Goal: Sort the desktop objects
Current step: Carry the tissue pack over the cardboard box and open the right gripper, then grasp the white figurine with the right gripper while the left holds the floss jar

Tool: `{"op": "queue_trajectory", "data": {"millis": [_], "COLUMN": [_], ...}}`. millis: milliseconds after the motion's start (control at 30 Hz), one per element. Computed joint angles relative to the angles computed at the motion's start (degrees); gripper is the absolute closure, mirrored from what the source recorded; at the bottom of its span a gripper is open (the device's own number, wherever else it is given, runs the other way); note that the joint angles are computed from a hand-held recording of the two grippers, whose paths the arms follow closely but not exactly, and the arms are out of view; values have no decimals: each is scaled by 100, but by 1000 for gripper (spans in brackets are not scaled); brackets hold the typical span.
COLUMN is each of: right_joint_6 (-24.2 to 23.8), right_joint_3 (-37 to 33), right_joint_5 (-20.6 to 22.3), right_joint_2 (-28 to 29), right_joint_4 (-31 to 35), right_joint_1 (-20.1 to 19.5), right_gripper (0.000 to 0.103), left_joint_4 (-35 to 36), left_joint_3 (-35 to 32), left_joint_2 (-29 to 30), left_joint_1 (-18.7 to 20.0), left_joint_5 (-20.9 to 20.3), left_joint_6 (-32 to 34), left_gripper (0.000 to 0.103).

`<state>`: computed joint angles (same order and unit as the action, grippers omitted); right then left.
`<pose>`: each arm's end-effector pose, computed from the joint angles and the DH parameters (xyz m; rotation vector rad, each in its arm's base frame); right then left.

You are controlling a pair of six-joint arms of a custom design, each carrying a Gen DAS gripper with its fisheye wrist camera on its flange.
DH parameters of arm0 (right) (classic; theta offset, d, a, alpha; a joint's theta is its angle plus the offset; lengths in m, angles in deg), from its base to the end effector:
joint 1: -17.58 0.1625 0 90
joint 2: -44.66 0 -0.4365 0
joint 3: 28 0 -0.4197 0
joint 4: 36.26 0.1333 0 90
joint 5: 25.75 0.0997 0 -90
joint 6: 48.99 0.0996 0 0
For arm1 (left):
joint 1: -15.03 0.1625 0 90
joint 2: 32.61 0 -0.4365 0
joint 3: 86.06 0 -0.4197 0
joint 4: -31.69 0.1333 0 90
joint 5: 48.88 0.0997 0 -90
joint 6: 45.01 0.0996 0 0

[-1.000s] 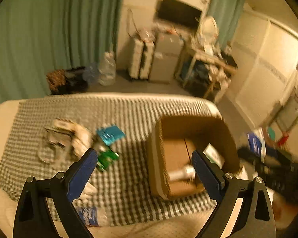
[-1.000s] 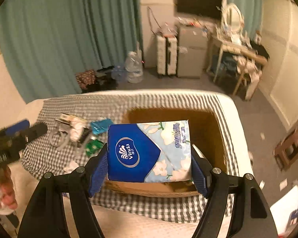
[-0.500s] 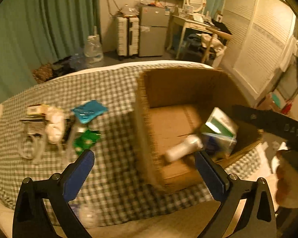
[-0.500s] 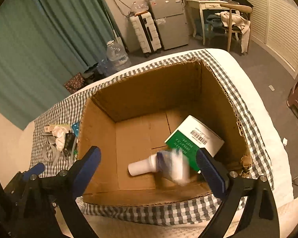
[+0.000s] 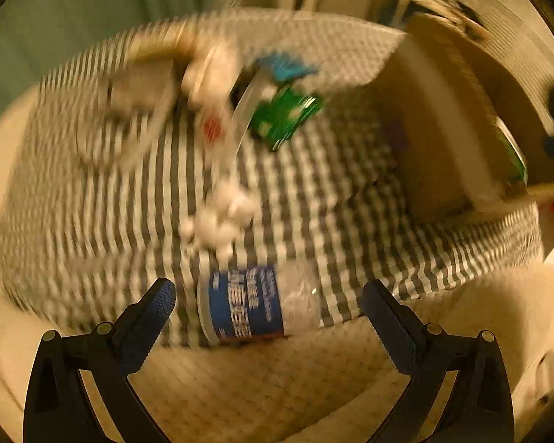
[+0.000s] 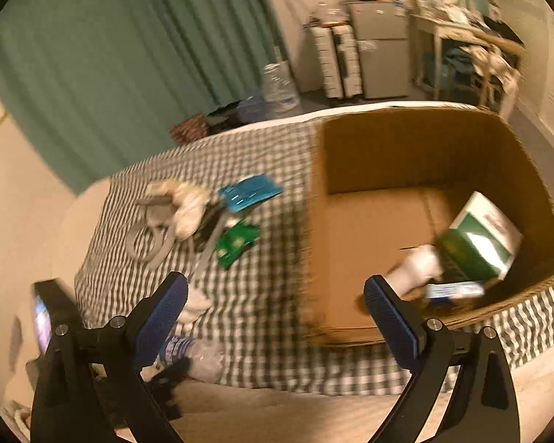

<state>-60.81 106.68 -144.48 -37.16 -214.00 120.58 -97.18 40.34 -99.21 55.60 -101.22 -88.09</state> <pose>0.1838 -0.4166 0.2454 0.3460 -2.5223 0.8039 -0.2151 -0.4398 0.0911 0.2860 2.4061 -0.2869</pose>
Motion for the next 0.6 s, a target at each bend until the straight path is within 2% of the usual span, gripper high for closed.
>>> {"op": "queue_trajectory", "data": {"millis": [67, 167, 267, 367, 400, 467, 567, 600], "right_joint_6": [-206, -331, -193, -165, -144, 10, -20, -65], "right_joint_3": [11, -11, -42, -58, -71, -117, -138, -130], "right_joint_5": [-240, -396, -367, -386, -417, -429, -504, -577], "right_joint_2": [326, 620, 723, 776, 799, 863, 995, 1039], "right_joint_4": [-310, -534, -527, -600, -581, -457, -543, -660], "right_joint_1": [183, 237, 143, 15, -2, -74, -79, -28], "right_gripper": [6, 6, 6, 6, 6, 6, 6, 6], "left_joint_4": [110, 237, 434, 778, 833, 581, -62, -501], "left_joint_3": [-94, -214, -357, -563, -609, -574, -325, -111], "left_joint_2": [61, 264, 498, 705, 744, 703, 439, 217], "left_joint_1": [161, 289, 471, 679, 764, 958, 1103, 1133], "left_joint_5": [-163, -358, -512, -656, -701, -959, -1127, -1122], "left_joint_6": [-67, 49, 211, 99, 30, 69, 114, 93], "left_gripper": [0, 0, 0, 0, 5, 13, 13, 13]}}
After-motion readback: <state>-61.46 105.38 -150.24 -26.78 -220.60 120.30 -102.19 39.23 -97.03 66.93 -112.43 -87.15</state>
